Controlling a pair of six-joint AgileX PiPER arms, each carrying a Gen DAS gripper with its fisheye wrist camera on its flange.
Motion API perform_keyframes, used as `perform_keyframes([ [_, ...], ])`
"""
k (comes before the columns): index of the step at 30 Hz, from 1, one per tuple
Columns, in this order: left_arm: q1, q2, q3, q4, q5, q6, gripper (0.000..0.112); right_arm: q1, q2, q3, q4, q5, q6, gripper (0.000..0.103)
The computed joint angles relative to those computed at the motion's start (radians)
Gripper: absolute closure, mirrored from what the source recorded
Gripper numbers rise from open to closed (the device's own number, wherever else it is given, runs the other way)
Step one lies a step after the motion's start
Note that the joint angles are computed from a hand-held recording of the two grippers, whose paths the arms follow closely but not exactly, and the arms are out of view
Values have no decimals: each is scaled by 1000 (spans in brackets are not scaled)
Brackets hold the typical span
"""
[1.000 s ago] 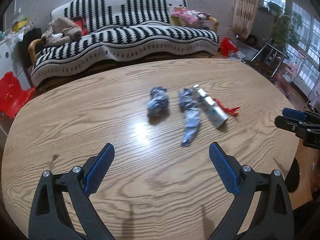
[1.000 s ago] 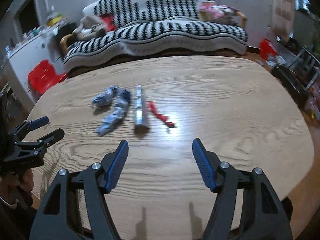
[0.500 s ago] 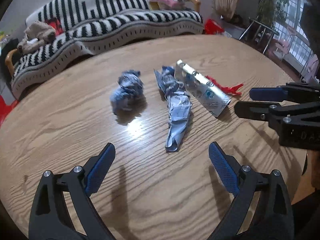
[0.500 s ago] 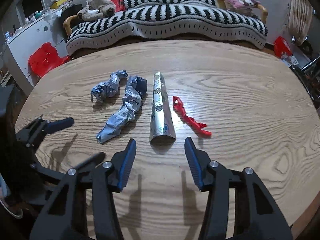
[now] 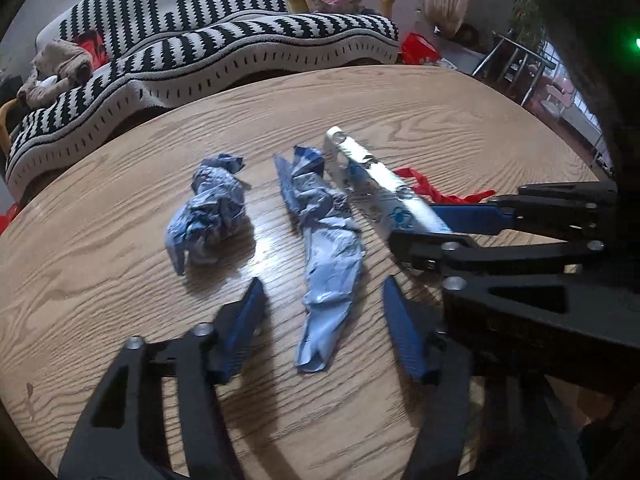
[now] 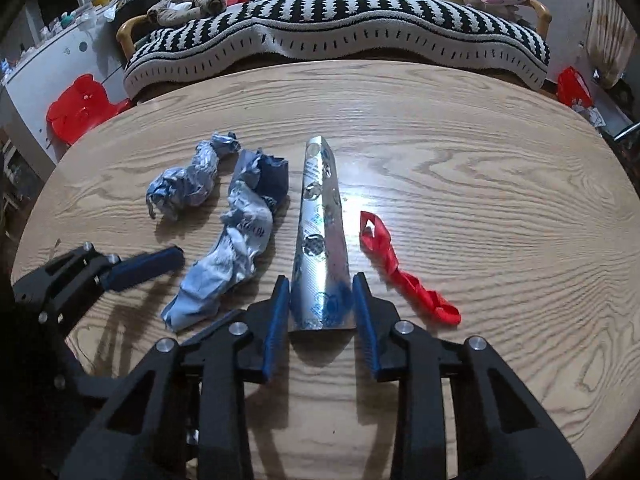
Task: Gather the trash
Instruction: 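Grasp the crumpled blue wrapper with the left gripper while the right grasps the silver tube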
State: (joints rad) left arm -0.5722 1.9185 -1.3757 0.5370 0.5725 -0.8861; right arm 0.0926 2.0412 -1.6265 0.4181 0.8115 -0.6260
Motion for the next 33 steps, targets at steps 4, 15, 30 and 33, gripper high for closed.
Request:
perform_keyframes([
  [4,3,-6,1,-21,7,10,90,-11,-2,-7,9,17,-6,80],
  [15,-11,-76,29,-4,48,-49,92,-63,-92,69,63,13,-81,82],
  [30,-73,-78,-50,6,129,-59,92,-156,-195,135,129,37,-169,82],
  [33,-101,-62,-101,8,155,-56,92,-199,-230,161,155,44,-203,82],
])
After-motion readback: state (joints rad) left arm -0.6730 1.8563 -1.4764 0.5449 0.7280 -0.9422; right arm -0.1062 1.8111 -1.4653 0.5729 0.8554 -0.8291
